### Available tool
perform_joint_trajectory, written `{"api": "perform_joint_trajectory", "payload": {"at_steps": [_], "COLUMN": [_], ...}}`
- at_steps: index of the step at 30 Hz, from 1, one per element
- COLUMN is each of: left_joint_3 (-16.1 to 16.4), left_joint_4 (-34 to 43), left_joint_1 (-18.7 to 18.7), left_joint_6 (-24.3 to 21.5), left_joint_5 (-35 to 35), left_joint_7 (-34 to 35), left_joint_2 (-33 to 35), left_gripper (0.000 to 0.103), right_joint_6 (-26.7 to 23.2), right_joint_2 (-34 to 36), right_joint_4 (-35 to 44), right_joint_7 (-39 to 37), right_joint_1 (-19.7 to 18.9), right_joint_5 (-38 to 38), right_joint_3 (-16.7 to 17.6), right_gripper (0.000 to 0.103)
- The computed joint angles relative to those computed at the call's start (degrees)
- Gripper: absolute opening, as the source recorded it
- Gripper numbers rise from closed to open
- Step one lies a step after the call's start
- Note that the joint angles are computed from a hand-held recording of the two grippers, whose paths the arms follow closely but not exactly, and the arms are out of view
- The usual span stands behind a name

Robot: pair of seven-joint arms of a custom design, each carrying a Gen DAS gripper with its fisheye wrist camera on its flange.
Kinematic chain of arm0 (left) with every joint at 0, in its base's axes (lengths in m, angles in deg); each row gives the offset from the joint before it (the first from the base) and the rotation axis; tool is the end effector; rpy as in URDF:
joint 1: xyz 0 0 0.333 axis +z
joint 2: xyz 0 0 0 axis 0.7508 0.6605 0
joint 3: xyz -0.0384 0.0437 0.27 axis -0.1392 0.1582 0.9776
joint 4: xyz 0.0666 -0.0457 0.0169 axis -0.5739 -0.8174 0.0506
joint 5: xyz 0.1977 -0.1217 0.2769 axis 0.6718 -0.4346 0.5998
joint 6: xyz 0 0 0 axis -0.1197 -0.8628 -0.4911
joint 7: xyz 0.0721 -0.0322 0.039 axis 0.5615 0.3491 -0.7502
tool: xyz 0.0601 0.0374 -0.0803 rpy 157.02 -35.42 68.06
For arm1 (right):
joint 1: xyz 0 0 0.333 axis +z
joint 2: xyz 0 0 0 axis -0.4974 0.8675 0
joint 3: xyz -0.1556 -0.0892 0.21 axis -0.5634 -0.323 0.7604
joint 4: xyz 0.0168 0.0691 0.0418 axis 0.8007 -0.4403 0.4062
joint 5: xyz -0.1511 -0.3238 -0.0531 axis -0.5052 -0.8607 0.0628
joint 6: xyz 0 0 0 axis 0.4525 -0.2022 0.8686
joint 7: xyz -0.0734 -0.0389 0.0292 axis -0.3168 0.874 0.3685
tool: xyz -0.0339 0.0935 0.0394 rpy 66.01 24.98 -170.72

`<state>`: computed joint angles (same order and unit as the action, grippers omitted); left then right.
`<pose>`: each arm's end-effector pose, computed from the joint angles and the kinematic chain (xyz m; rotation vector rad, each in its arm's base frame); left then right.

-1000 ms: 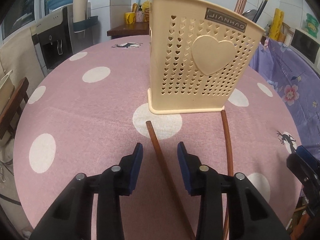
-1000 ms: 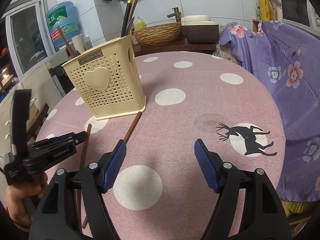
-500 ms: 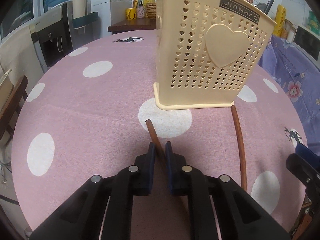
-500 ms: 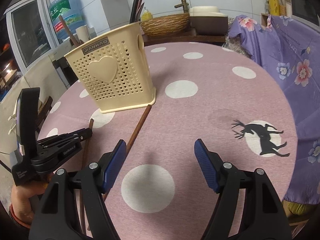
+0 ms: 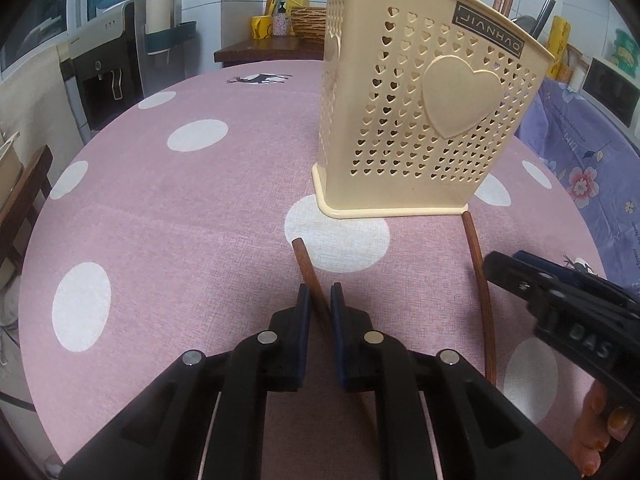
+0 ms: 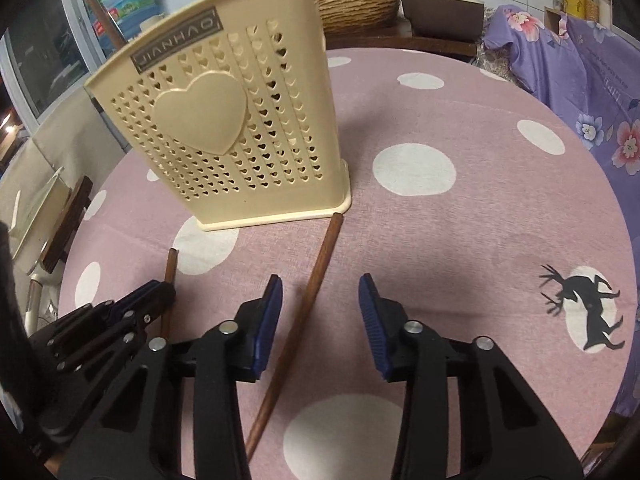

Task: Organize utensils
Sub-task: 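Grasp the remaining brown chopstick with the right tool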

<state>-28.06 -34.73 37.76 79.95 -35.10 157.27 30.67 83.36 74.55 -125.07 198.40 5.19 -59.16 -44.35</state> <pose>0.5938 -0.2635 0.4532 -1.5751 2.1798 -0.8493 0.6144 0.3651 0.4510 -1.5260 2.0377 -0.5108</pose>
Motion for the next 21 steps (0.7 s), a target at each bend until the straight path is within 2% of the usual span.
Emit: {"api": "perform_joint_trajectory", "payload": {"at_steps": [11, 14, 16, 21], "left_joint_3": [0.0, 0.1, 0.2, 0.5], "left_joint_4": [-0.5, -0.4, -0.3, -0.3], "left_joint_1": [0.0, -0.1, -0.3, -0.7], "left_joint_6": [0.7, 0.6, 0.4, 0.4], "left_joint_5": [0.6, 0.8, 1.3, 2.2], "left_joint_7": [0.1, 0.0, -0.2, -0.7], "left_joint_2": [-0.1, -0.1, -0.1, -0.1], "left_gripper": [0.011, 0.011, 0.011, 0.011], "right_joint_6": [-13.3, -17.2, -17.4, -14.0], "right_joint_2": [12.1, 15.8, 16.1, 13.0], "right_joint_4": [20.3, 26.8, 27.2, 21.7], "right_joint_7": [-5.2, -6.3, -6.1, -5.0], "right_joint_1": [1.6, 2.1, 2.3, 2.2], "right_joint_5": [0.5, 0.5, 0.6, 0.6], "right_joint_3": [-1.5, -2.3, -2.6, -2.5], "right_gripper": [0.027, 0.018, 0.012, 0.012]}}
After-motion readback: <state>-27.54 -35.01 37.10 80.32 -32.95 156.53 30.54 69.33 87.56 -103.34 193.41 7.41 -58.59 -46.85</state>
